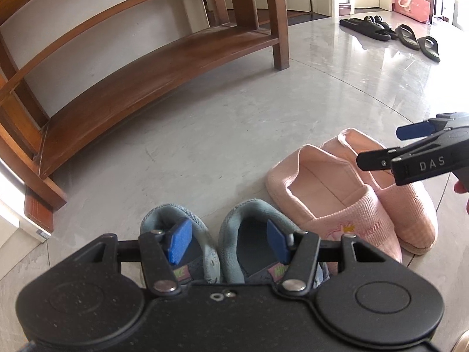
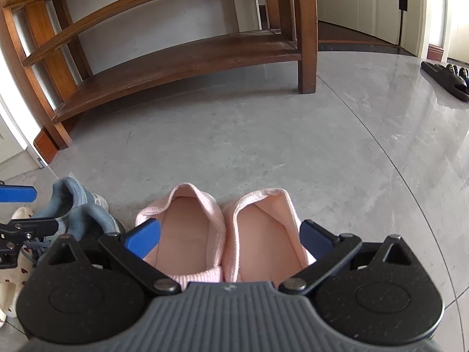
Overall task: Organize scattered shoes
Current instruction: 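Position the right gripper over the pink pair while the left moves to the grey sneakers, then close the right gripper on both pink slippers together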
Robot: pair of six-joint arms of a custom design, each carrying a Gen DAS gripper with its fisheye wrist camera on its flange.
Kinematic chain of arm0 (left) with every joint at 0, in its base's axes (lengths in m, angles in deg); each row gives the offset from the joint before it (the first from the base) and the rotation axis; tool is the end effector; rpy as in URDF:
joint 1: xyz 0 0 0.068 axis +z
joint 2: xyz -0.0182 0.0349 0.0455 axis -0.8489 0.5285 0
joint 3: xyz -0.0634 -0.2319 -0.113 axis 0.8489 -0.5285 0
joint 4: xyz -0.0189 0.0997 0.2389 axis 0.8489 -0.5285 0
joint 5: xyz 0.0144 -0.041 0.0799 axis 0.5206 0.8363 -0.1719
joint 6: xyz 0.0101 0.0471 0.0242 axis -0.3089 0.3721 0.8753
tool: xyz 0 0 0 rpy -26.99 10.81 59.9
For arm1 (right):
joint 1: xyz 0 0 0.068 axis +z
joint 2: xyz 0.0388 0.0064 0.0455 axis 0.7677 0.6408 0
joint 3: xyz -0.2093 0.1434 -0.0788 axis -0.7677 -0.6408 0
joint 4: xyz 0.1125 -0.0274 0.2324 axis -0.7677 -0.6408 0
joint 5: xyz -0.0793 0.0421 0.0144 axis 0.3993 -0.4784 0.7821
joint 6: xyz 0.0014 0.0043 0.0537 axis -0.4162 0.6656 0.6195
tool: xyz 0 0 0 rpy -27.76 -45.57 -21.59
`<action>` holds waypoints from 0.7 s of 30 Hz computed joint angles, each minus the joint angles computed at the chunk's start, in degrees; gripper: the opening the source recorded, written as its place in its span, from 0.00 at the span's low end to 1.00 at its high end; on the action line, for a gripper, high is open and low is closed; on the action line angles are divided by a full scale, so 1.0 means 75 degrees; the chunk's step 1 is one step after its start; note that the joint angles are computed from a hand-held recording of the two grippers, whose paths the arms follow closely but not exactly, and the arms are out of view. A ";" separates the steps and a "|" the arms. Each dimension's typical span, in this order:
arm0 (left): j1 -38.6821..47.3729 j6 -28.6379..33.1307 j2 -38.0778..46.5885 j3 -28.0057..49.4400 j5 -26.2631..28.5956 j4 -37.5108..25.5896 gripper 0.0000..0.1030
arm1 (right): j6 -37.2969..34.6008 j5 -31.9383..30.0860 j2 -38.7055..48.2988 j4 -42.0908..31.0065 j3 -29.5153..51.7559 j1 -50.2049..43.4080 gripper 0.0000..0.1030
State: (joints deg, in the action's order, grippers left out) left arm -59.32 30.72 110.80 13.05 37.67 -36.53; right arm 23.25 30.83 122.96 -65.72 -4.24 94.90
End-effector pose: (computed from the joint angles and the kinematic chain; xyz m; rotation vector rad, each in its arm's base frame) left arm 0.2865 -0.0125 0.1744 0.7975 2.3633 0.0013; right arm 0.2105 0.1879 0.0635 0.1429 2.3659 0.1992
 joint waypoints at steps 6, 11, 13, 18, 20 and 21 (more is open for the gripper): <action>-0.0039 0.0475 -0.0016 0.0056 0.0119 0.0027 0.55 | 0.0357 0.0148 -0.0131 -0.0255 -0.0039 0.0136 0.99; 0.0799 0.1964 -0.0136 0.0518 0.1052 -0.0907 0.55 | 0.0421 0.0482 -0.0419 -0.0837 -0.0035 0.0316 0.99; 0.1361 0.2704 -0.0205 0.0702 0.1512 -0.1455 0.55 | 0.0348 0.0657 -0.0580 -0.0917 -0.0126 0.0427 0.99; 0.2390 0.3552 -0.0293 0.0762 0.1954 -0.2360 0.55 | 0.0181 0.0224 -0.0524 -0.0482 -0.0359 0.0377 0.90; 0.2558 0.3664 -0.0277 0.0647 0.2018 -0.2441 0.55 | -0.0017 0.0049 -0.0325 -0.0330 -0.0288 0.0354 0.74; 0.2507 0.3818 -0.0261 0.0557 0.1952 -0.2504 0.55 | -0.0115 -0.0038 -0.0227 -0.0258 -0.0250 0.0342 0.66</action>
State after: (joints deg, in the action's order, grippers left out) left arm -40.52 59.35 108.84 17.22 52.30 -55.31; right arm 22.39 30.55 121.25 -67.66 -6.12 97.47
